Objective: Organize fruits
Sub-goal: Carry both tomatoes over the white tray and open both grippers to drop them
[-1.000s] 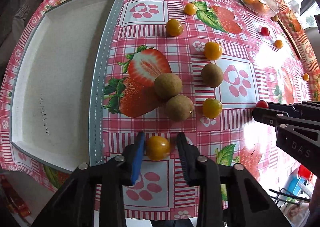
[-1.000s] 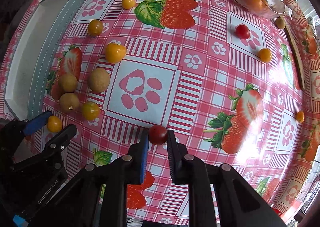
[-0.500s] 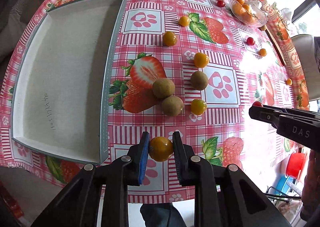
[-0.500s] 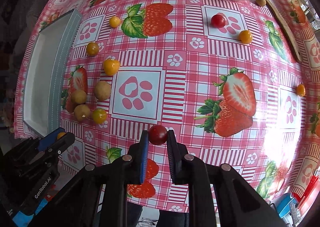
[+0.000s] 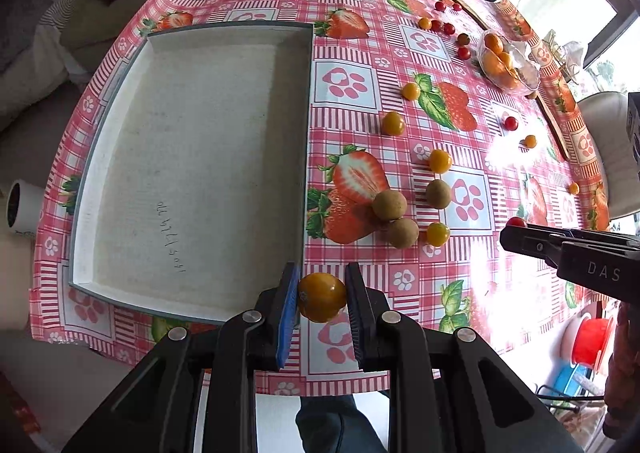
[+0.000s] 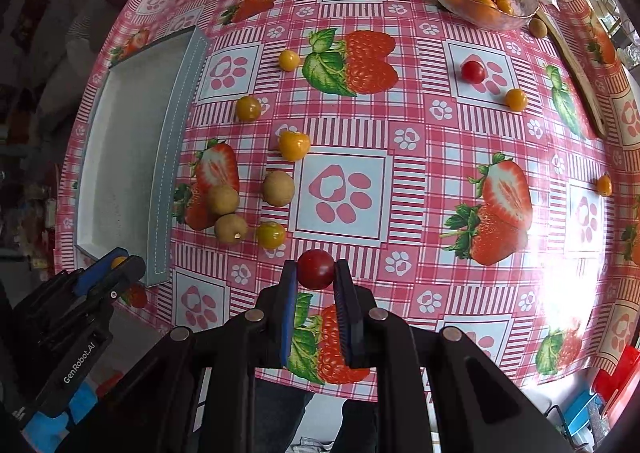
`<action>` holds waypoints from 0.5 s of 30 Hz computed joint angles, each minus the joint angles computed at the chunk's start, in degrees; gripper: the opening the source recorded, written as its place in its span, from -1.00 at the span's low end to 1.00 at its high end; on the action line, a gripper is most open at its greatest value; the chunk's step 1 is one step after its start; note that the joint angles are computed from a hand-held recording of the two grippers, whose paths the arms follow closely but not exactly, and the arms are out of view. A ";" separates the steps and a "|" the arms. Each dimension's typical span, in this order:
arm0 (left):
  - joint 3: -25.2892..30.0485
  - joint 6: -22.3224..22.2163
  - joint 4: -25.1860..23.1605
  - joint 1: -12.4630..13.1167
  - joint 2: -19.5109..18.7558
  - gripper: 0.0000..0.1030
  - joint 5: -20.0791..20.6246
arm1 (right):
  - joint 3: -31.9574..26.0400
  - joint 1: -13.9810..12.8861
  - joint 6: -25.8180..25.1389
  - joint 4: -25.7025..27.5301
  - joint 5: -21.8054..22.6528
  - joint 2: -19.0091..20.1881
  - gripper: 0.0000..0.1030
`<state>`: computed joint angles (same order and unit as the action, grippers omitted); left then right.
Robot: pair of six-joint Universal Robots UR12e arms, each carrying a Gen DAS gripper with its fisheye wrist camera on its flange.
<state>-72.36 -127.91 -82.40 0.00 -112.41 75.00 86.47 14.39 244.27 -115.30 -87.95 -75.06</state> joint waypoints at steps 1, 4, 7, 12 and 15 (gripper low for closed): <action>0.47 -0.25 0.33 0.17 -0.38 -0.52 0.13 | -0.81 0.10 -0.44 0.01 0.02 0.54 -0.62; 2.19 -1.53 1.23 0.74 -1.78 -0.52 0.46 | -3.21 0.39 -1.69 -0.11 0.41 2.03 -0.62; 3.92 -2.99 2.50 1.25 -3.35 -0.52 0.99 | -6.45 0.62 -3.57 -0.17 0.83 4.34 -0.62; 6.43 -5.08 4.61 1.68 -6.16 -0.52 3.53 | -12.62 0.78 -7.09 0.02 2.43 9.05 -0.62; 7.47 -5.50 5.61 1.79 -7.61 -0.52 5.29 | -16.09 0.74 -8.97 0.41 3.94 11.92 -0.62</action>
<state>-64.88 -133.40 -76.79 1.80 -120.02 80.29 70.38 15.13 235.30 -114.89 -84.01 -63.14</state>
